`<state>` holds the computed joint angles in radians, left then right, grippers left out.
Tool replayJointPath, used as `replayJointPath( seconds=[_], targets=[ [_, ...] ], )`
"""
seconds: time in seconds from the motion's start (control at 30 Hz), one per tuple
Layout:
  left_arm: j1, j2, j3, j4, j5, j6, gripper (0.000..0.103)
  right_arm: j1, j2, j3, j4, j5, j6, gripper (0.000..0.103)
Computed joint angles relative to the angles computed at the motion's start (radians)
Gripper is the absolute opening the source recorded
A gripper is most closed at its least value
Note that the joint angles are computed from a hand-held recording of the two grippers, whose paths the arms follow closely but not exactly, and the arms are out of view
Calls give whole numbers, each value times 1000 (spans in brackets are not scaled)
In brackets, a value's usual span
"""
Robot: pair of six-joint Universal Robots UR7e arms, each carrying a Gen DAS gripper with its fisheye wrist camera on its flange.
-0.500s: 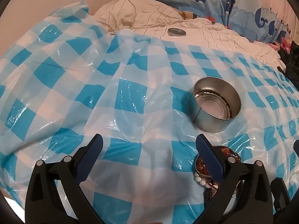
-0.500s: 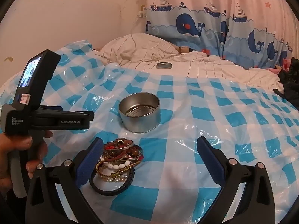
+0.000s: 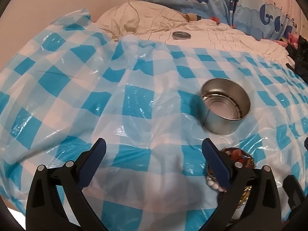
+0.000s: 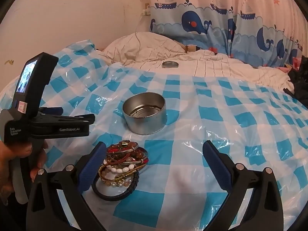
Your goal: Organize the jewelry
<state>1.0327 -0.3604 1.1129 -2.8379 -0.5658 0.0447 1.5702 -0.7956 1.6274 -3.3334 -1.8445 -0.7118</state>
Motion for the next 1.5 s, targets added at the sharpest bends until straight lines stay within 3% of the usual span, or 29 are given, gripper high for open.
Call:
replayJointPath(
  seconds=[1.5],
  targets=[
    [1,16,-12,49,8,38,95,-1,11,-23,71,-38,4,96]
  ],
)
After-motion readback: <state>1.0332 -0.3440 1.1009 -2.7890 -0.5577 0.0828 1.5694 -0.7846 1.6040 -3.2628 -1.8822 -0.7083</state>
